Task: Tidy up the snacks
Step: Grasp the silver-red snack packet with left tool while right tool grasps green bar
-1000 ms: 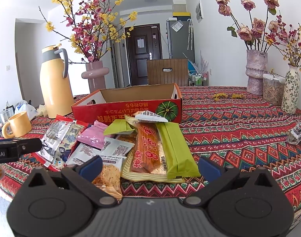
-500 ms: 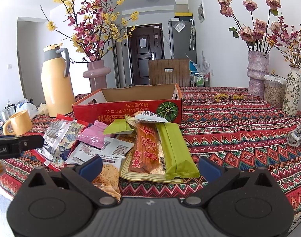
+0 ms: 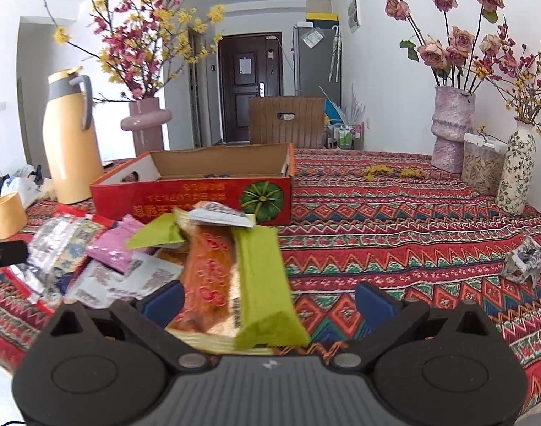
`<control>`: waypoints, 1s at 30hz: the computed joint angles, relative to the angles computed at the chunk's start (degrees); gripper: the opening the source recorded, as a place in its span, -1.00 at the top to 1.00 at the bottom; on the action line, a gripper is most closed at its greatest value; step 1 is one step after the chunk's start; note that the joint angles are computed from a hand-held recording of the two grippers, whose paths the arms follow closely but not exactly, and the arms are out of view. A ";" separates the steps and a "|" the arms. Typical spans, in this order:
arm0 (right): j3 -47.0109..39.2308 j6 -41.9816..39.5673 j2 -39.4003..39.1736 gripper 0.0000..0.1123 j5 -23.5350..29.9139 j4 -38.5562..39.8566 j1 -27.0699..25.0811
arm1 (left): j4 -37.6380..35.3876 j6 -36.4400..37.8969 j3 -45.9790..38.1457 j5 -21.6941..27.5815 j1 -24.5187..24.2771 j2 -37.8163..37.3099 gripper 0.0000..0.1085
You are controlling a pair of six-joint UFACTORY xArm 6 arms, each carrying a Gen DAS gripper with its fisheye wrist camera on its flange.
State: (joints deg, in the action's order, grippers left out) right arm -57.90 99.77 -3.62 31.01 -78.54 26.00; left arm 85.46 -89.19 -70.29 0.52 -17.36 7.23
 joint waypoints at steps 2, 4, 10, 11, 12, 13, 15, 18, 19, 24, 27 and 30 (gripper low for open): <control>-1.34 -2.16 1.73 -0.59 -2.12 1.57 -1.81 | -1.73 1.62 -0.01 0.68 -0.14 0.26 -0.90; -3.03 -4.92 3.74 -0.54 -4.23 2.98 -3.33 | -4.18 3.97 0.09 1.31 -0.31 0.50 -0.90; -6.58 -11.57 9.10 -0.09 -12.37 9.46 -7.38 | -10.41 9.90 -0.30 3.07 -0.99 1.55 -0.90; -6.98 -11.86 9.74 -0.03 -12.94 10.13 -7.71 | -11.25 10.76 -0.43 3.31 -1.12 1.76 -0.90; -7.21 -11.42 10.28 -0.02 -14.25 10.14 -8.25 | -12.05 11.63 -0.48 3.60 -1.25 1.89 -0.90; -7.31 -10.27 10.72 0.02 -15.98 9.65 -8.94 | -12.81 12.44 -0.71 3.89 -1.39 2.17 -0.90; -7.47 -8.14 11.33 0.07 -17.89 8.62 -9.74 | -14.60 14.37 -1.10 4.51 -1.64 2.69 -0.90; -7.40 -5.05 11.75 0.31 -20.99 6.44 -10.79 | -17.73 17.64 -1.92 5.63 -2.05 3.60 -0.90; -7.47 -4.05 11.67 0.32 -20.74 5.52 -10.68 | -18.48 18.48 -2.34 5.95 -2.13 3.98 -0.90; -6.38 7.90 9.64 0.37 -20.31 -5.42 -10.01 | -24.00 25.40 -5.52 11.22 -4.19 6.23 -0.90; -5.45 13.92 7.86 0.37 -17.49 -10.73 -8.55 | -25.03 27.52 -7.91 14.24 -5.53 7.91 -0.90; -4.26 17.79 5.89 0.38 -14.73 -13.88 -7.20 | -24.18 26.95 -10.68 17.80 -6.75 9.79 -0.90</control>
State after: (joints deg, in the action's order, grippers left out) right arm -62.16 117.57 2.26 16.28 -92.42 18.80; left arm 61.28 -62.24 -80.97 18.33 -24.12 17.02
